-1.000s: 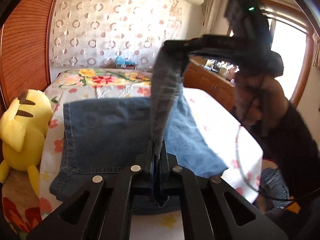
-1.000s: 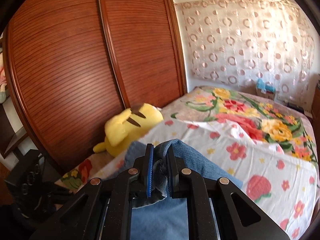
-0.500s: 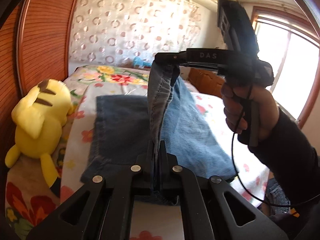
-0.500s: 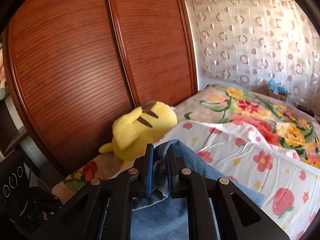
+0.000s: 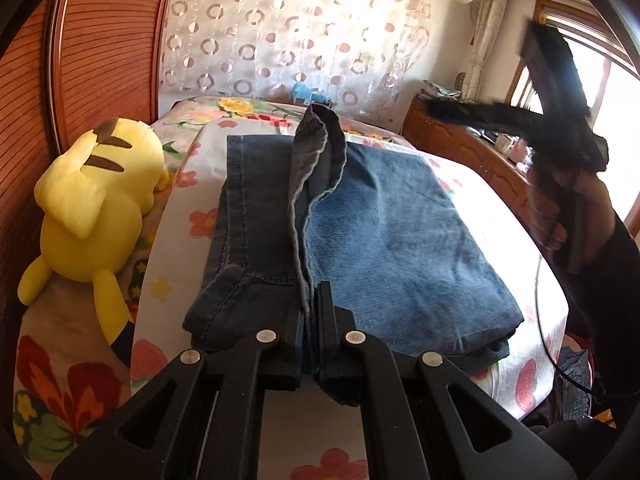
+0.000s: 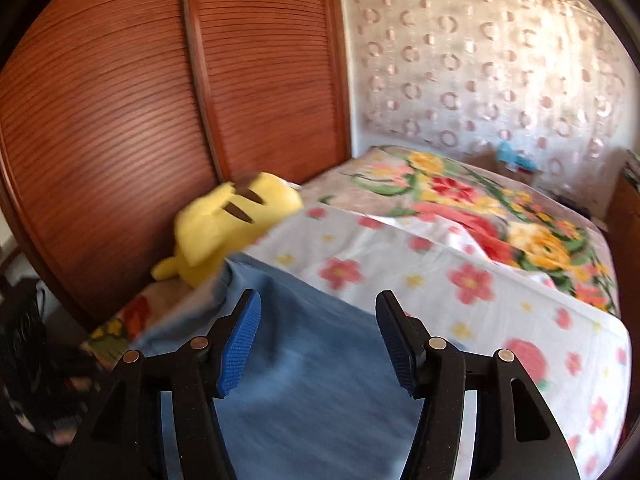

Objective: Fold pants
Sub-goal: 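Lay the leg onto the stack and open both tools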

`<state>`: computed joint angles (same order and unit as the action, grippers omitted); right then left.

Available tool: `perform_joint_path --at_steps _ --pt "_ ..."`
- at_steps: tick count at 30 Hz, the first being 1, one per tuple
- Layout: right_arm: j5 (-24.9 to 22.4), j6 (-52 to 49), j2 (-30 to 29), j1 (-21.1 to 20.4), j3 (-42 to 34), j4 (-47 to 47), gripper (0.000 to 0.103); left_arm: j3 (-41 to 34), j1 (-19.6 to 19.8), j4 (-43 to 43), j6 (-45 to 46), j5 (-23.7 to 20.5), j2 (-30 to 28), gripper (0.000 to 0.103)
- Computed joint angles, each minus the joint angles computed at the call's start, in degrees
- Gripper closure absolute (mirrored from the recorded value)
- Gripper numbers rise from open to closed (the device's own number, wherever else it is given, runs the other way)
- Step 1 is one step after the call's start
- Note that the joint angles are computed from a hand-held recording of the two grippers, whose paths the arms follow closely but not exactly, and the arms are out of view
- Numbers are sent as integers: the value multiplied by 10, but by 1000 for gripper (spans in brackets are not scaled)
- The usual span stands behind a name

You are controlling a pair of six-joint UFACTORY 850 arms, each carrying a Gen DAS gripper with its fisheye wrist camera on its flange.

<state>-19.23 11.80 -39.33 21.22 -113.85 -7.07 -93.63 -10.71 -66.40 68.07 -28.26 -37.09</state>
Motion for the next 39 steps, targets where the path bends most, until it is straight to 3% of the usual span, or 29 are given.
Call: perform_joint_path --at_steps 3,9,10,11,16,18,19,20,23,32,39 --pt "12 75 42 -4 69 -73 41 -2 -1 7 -11 6 -1 98" --pt "24 238 105 2 175 -211 41 -1 -3 6 -11 30 5 74" --pt "21 243 105 4 177 -211 41 -2 -3 10 -16 36 5 61" --pt "28 238 111 3 191 -200 41 -2 -4 13 -20 44 5 58" --pt "52 227 126 3 235 -165 41 -24 -7 49 -51 44 -9 57" --pt "50 204 124 0 237 -138 41 -29 -11 64 -60 53 -13 43" --pt "48 203 122 0 235 -135 41 -29 -14 67 -60 63 -13 30" --pt "48 202 121 -1 237 -132 41 -28 -16 65 -57 70 -13 26" --pt "63 123 126 -4 249 -43 41 -41 -18 73 -64 54 -23 25" --pt "67 79 113 -9 250 4 41 -62 -32 147 -137 52 -36 25" --pt "39 56 95 -7 222 15 41 -68 -40 182 -165 52 -39 25"
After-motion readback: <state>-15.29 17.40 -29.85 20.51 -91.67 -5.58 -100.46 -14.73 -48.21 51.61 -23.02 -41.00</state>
